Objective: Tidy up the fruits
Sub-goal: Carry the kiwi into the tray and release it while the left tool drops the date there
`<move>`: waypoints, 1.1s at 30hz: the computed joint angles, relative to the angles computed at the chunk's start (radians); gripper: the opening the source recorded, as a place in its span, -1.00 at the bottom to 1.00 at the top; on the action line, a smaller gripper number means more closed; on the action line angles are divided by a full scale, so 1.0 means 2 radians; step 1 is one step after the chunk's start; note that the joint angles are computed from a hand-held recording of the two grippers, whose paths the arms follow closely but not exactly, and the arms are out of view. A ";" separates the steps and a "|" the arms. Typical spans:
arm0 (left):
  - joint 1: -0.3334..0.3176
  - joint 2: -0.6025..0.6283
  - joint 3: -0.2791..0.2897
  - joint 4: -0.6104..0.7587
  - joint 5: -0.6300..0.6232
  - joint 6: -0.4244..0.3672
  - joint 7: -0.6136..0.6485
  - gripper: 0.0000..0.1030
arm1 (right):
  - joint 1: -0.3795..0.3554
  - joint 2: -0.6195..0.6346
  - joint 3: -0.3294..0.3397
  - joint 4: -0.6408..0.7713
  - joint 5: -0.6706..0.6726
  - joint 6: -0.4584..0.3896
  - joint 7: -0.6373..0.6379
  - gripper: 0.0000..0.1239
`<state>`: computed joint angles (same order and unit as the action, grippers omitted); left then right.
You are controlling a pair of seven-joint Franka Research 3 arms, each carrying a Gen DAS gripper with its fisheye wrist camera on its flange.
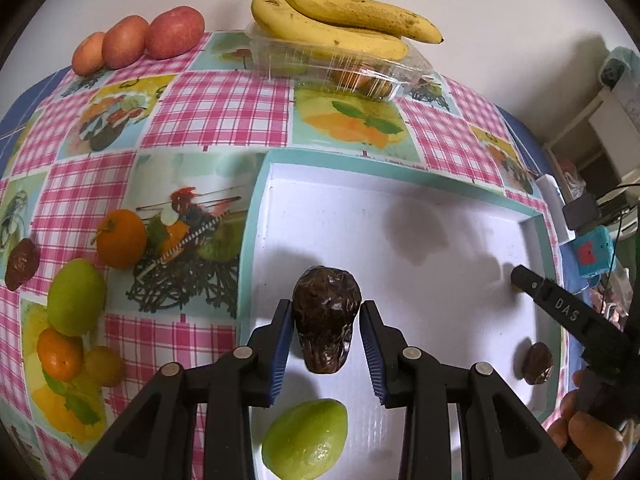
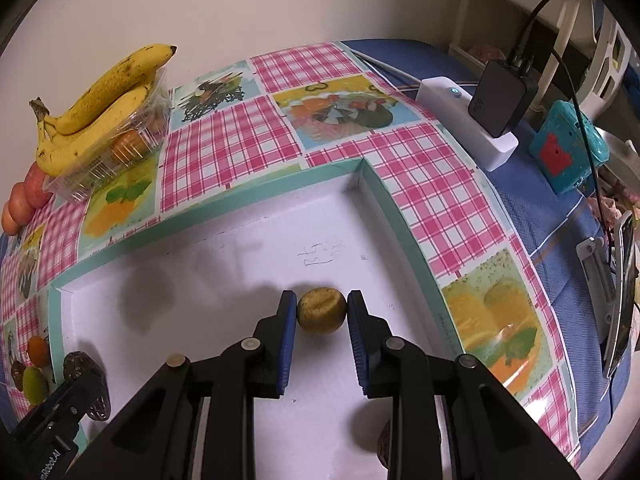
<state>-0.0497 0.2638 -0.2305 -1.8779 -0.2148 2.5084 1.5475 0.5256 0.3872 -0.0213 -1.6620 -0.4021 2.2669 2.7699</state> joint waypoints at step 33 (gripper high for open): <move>0.022 -0.114 0.069 -0.129 0.239 0.106 -0.215 1.00 | 0.028 -0.016 0.017 0.005 -0.037 -0.008 -0.015 0.58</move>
